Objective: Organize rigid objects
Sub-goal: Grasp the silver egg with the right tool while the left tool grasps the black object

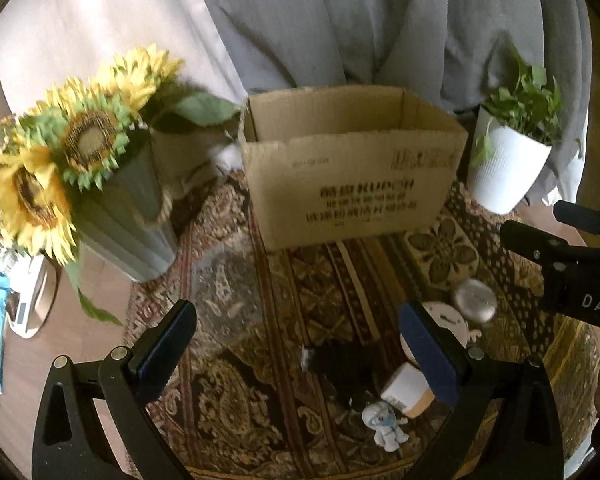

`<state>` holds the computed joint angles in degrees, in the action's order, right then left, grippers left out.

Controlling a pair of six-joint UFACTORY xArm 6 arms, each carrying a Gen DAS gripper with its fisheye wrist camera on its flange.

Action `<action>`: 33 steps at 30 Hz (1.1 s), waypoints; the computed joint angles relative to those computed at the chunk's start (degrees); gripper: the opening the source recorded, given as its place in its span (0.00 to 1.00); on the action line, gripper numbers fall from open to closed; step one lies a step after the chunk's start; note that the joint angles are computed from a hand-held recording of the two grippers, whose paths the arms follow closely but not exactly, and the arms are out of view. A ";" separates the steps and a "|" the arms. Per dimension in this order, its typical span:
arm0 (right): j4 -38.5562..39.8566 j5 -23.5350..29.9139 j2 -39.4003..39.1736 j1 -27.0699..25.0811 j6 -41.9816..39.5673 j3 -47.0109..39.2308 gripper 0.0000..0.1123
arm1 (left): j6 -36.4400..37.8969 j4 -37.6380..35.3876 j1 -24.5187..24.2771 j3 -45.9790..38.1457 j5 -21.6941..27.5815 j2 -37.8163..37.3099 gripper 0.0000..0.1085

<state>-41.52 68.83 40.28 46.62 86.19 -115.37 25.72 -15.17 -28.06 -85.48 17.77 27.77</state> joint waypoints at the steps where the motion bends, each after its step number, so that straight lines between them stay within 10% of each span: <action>1: 0.13 0.04 -0.10 0.12 0.40 0.35 0.79 | 0.25 -0.09 -0.04 0.48 0.31 -0.13 0.95; 33: 12.37 -13.03 -1.25 -4.50 5.37 13.78 0.79 | -6.98 5.08 -0.46 -12.95 18.74 11.54 0.94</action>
<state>-29.15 55.81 39.04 42.12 91.56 -101.59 18.75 -10.09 -28.51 -98.43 36.51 39.31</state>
